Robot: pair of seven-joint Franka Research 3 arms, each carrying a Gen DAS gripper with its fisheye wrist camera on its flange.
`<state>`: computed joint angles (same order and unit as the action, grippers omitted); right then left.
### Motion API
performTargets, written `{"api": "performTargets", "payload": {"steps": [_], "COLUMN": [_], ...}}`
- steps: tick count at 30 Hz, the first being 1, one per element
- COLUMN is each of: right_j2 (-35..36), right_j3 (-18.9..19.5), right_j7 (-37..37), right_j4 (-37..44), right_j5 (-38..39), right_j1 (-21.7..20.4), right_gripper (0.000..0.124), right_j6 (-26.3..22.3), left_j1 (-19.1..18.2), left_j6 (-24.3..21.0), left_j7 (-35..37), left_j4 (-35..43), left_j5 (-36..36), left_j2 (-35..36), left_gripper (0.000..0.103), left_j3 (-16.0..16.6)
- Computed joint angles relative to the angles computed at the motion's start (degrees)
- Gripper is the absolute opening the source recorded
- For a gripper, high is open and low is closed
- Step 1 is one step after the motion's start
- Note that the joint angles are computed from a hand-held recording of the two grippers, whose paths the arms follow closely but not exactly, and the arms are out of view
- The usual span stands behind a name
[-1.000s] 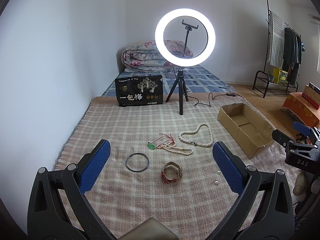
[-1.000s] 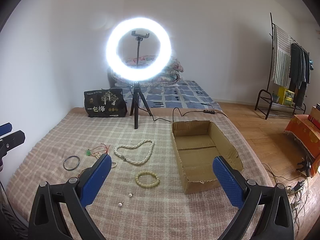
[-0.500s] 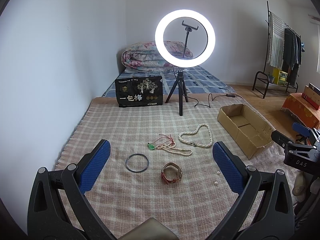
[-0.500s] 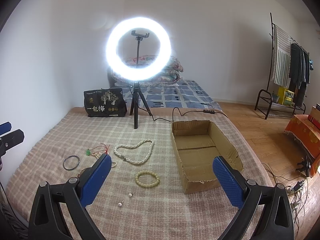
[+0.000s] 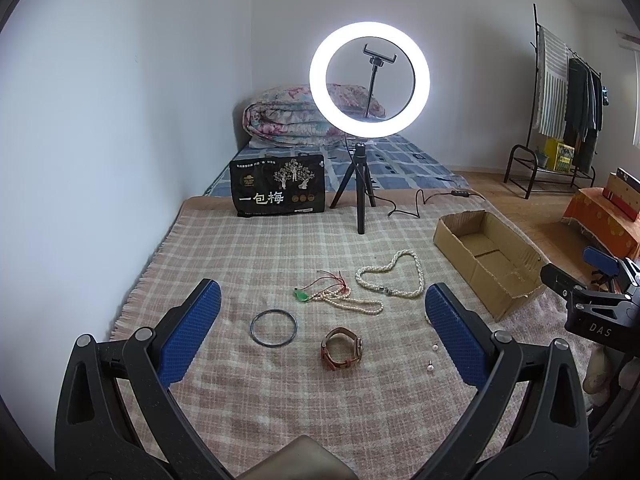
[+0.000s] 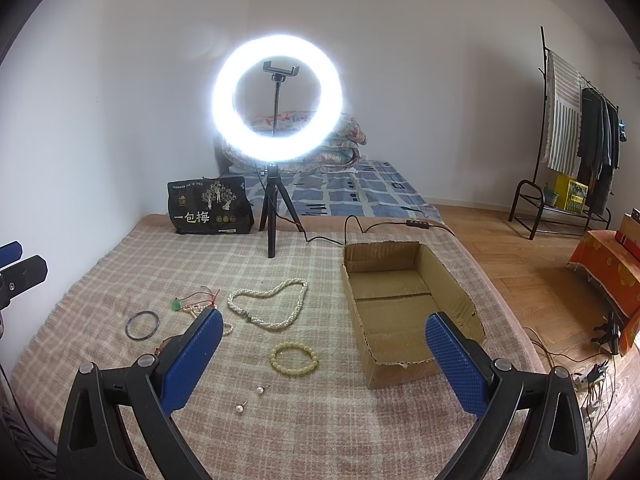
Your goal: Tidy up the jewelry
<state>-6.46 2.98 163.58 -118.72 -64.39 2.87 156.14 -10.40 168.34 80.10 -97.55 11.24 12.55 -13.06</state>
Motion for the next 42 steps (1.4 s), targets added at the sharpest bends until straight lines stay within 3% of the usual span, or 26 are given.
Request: {"api": "performTargets", "payload": {"steps": [36, 42], "right_j2": [0.17, 0.40], "right_j3": [-0.07, -0.12], "right_j7": [-0.23, -1.10], "right_j4": [0.14, 0.22], "right_j5": [0.12, 0.89], "right_j1": [0.11, 0.27], "right_gripper": [0.102, 0.102], "right_j6": [0.06, -0.02], "left_j1": [0.11, -0.76], "left_j6": [0.71, -1.39], "left_j7": [-0.16, -2.22], "left_j4": [-0.55, 1.38], "left_j5": [0.14, 2.34], "left_j2": [-0.15, 0.49], "left_gripper": [0.103, 0.103], "left_j3": [-0.01, 1.35]}}
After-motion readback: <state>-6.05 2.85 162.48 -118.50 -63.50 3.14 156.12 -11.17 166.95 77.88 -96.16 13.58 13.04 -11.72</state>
